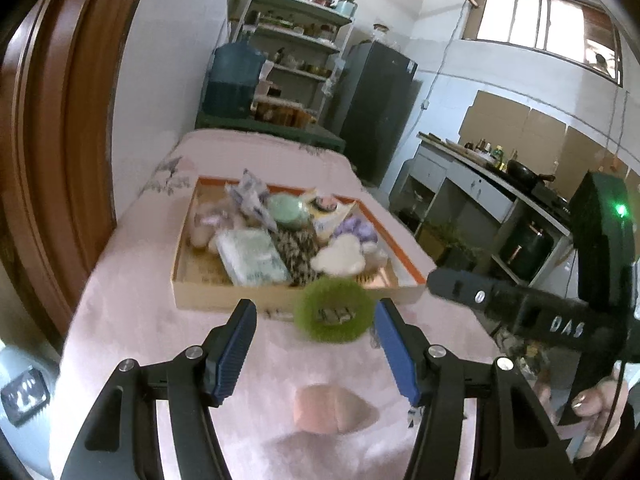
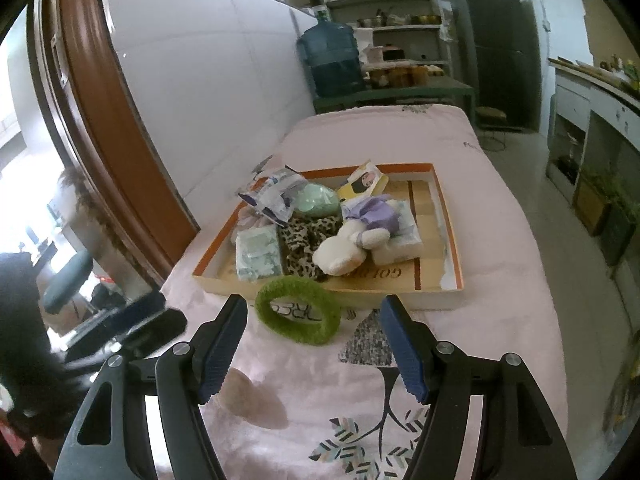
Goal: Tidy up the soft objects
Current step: 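Grasp the beige foam sponge with the left gripper while the right gripper grasps the green fuzzy ring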
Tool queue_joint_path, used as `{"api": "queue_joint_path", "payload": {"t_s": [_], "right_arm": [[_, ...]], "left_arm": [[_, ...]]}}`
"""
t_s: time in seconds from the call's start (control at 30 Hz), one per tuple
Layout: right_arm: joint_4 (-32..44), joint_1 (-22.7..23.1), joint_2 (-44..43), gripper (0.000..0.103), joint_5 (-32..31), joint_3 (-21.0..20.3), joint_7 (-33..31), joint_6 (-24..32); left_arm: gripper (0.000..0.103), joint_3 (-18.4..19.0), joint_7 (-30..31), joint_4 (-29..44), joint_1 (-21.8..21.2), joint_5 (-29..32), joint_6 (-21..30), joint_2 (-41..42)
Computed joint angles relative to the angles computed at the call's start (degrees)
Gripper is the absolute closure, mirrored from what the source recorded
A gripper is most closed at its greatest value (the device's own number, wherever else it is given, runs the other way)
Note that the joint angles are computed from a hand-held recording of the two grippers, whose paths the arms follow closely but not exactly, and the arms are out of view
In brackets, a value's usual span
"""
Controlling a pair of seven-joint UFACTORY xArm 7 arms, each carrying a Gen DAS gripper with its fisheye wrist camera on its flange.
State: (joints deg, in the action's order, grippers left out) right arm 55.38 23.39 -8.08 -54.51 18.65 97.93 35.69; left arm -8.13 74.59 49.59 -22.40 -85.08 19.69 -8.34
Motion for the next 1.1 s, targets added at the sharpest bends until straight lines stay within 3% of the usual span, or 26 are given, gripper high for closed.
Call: {"api": "queue_joint_path", "payload": {"t_s": [0.53,1.1], "right_arm": [[-0.9,0.8,2.4,0.032,0.6,-1.2,1.0,-2.7],[-1.4,1.1,3.6,0.032,0.9,-2.2,1.6,-4.9]], "left_arm": [[0.042,-0.8,0.5,-2.4,0.0,0.6,1.9,2.4],[0.042,-1.4,-10.5,-1.2,1.1,9.8,7.0,6.5]]}}
